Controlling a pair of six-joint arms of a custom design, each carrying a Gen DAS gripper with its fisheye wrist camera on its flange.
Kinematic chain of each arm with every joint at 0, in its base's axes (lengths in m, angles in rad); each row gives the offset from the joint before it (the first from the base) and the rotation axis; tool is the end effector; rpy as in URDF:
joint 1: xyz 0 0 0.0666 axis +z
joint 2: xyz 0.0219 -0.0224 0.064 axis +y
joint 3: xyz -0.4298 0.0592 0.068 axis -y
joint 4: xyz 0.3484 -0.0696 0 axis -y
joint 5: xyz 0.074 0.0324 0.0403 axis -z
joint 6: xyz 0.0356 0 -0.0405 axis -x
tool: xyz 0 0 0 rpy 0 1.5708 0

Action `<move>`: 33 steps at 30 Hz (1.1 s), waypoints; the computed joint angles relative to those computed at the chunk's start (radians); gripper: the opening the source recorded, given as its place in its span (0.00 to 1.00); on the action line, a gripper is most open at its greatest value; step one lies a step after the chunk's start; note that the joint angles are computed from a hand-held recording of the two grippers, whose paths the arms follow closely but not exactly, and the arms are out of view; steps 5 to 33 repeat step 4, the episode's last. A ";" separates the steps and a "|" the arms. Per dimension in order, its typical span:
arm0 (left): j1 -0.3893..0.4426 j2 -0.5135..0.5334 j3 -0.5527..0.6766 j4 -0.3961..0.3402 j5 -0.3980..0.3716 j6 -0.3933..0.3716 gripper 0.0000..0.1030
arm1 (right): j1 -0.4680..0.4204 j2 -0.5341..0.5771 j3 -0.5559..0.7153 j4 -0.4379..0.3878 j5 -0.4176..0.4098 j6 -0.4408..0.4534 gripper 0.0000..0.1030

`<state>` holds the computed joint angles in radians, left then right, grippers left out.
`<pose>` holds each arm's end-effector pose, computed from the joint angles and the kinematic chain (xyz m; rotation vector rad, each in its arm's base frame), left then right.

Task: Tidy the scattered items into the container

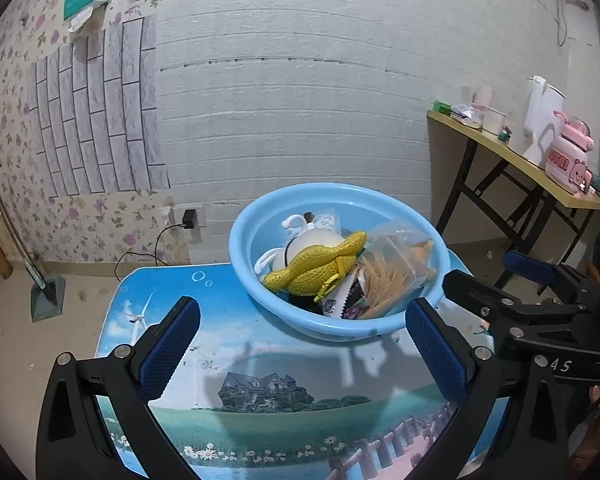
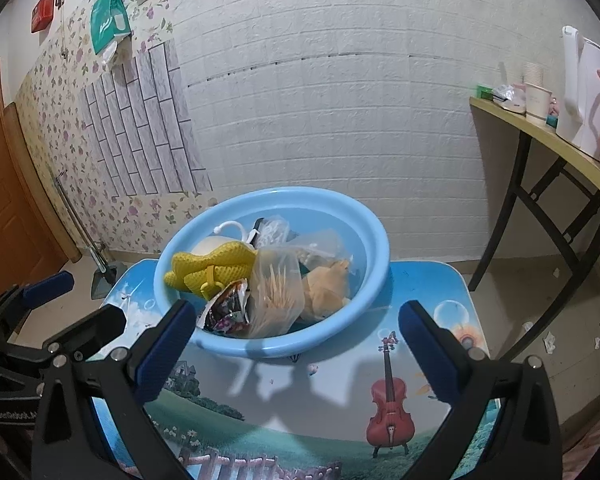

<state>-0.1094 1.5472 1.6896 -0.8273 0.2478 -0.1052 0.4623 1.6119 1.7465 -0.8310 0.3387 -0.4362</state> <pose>0.5045 -0.0646 0.5425 0.3718 2.2149 -0.2814 0.4844 0.2277 0.5348 0.1481 2.2178 0.1085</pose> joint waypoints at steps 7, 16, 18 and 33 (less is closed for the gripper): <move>0.001 0.000 0.004 -0.006 -0.001 0.005 1.00 | 0.003 -0.001 0.000 -0.002 0.002 -0.001 1.00; 0.001 0.000 0.004 -0.006 -0.001 0.005 1.00 | 0.003 -0.001 0.000 -0.002 0.002 -0.001 1.00; 0.001 0.000 0.004 -0.006 -0.001 0.005 1.00 | 0.003 -0.001 0.000 -0.002 0.002 -0.001 1.00; 0.001 0.000 0.004 -0.006 -0.001 0.005 1.00 | 0.003 -0.001 0.000 -0.002 0.002 -0.001 1.00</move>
